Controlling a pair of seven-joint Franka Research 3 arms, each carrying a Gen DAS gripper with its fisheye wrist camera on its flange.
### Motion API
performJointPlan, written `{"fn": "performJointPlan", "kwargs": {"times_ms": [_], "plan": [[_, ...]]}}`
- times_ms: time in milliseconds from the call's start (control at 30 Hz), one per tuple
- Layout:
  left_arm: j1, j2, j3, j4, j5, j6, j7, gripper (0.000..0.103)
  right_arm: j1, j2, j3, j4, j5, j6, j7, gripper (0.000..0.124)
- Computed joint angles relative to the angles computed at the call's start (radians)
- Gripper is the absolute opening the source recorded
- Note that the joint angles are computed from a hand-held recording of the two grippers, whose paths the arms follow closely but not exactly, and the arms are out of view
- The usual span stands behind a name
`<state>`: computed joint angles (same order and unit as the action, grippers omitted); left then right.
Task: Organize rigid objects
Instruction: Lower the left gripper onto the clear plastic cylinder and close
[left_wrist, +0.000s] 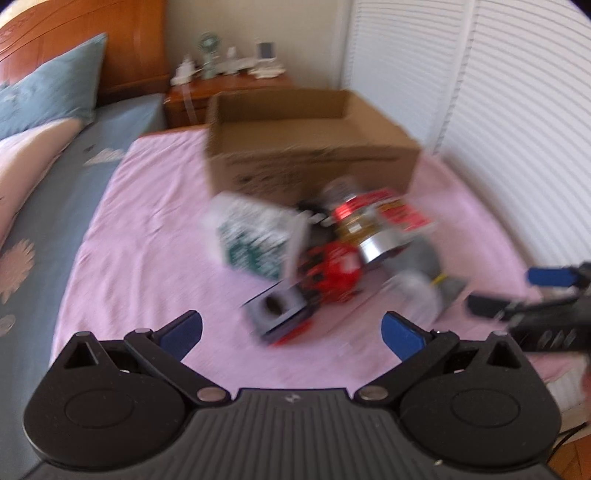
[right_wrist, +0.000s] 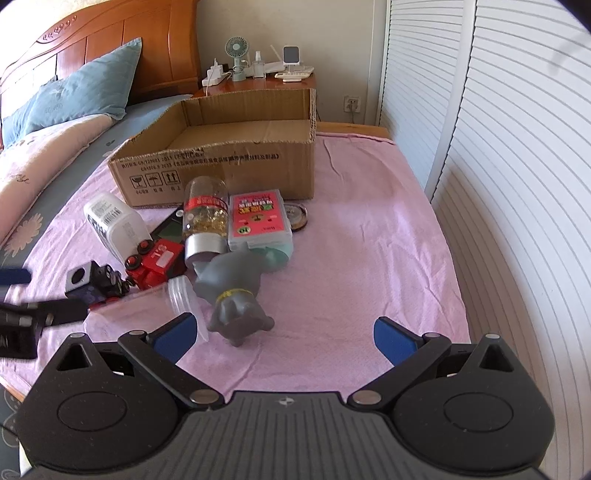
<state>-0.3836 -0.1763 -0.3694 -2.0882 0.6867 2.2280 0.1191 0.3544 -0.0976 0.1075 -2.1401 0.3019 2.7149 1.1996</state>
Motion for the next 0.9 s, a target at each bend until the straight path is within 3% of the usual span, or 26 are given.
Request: {"fn": "performJointPlan", "kwargs": {"times_ms": [233,367,467,900], "plan": [[-0.021,0.189,0.018,0.199,0.088,-0.021,0.086,0.102,-0.003,-0.006,-0.021,-0.020,0.081,0.012,-0.094,0.103],[-0.064,0.270,0.038,0.281,0.077,-0.124,0.133,0.103,-0.011,-0.003,-0.031,-0.016,0.129,0.001,-0.127,0.103],[-0.077,0.252,0.052,0.250,0.059,-0.098,0.131,0.103,-0.018,0.002,-0.036,-0.012,0.150,-0.007,-0.152,0.103],[-0.106,0.121,0.010,0.108,-0.018,-0.247,0.086,0.103,-0.031,0.042,-0.030,-0.003,0.191,-0.045,-0.266,0.103]]}}
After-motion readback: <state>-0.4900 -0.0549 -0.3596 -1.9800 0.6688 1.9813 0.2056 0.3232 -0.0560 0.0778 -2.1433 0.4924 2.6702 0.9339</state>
